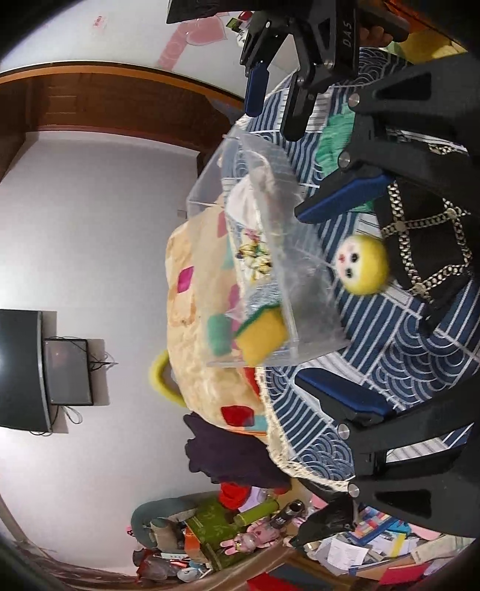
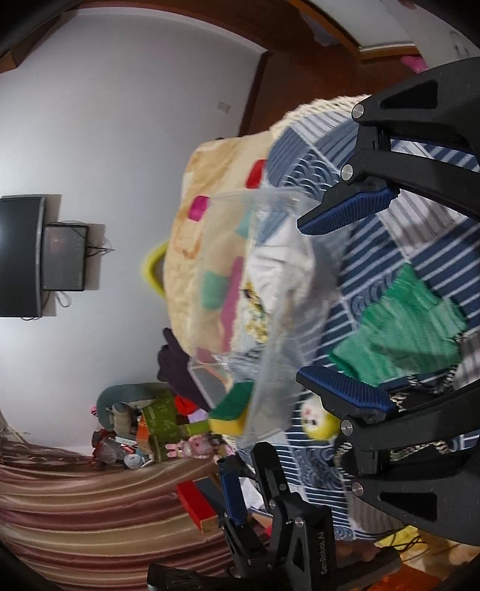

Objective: Organize soft objects
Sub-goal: 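Grasp the yellow doll-face ball with the left tool while the right grasps the green glove, then lower the doll ball into the clear box while the right tool drops the green glove in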

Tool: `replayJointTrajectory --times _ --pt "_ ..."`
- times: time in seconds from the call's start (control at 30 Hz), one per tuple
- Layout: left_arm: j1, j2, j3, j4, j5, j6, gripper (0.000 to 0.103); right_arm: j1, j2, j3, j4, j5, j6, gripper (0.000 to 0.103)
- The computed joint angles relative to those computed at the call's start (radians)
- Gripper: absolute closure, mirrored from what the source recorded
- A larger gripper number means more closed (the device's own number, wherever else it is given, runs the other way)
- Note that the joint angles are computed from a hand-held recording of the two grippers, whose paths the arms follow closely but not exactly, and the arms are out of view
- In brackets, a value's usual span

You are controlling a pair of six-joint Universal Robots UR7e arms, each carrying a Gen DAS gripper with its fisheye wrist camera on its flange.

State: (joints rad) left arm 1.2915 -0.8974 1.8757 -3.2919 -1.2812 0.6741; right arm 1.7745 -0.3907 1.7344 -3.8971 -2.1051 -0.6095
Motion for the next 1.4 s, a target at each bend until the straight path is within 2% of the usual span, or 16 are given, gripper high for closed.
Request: replayJointTrajectory --times 0.43,0.5,0.57,0.73,0.83,0.97,1.07,1.27,1.4 --pt "0.029 0.035 -0.013 0.117 0.028 -0.038 0.023 -0.031 0.003 0.042 0.085 0.012 0.072 0.033" --pt "0.031 0.037 -0.02 0.138 0.023 -0.046 0.027 -0.034 0.006 0.044 0.095 0.011 0.078 0.033" --pt "0.034 0.037 -0.03 0.175 0.017 -0.054 0.039 -0.036 0.006 0.045 0.109 0.013 0.083 0.033" --pt "0.041 0.045 -0.046 0.227 0.0 -0.066 0.05 -0.04 0.011 0.041 0.136 0.011 0.091 0.033" --pt "0.041 0.052 -0.051 0.234 0.003 -0.069 0.056 -0.038 0.015 0.037 0.145 -0.001 0.082 0.041" --pt "0.041 0.053 -0.048 0.213 -0.01 -0.071 0.058 -0.041 0.011 0.045 0.138 0.007 0.074 0.059" --pt "0.039 0.054 -0.047 0.205 -0.013 -0.062 0.06 -0.04 0.007 0.052 0.129 0.015 0.063 0.069" --pt "0.037 0.042 -0.022 0.171 -0.024 -0.041 0.061 -0.04 -0.001 0.055 0.117 0.031 0.057 0.08" --pt "0.037 0.025 -0.017 0.188 -0.041 -0.054 0.061 -0.037 -0.004 0.066 0.083 0.041 0.049 0.083"
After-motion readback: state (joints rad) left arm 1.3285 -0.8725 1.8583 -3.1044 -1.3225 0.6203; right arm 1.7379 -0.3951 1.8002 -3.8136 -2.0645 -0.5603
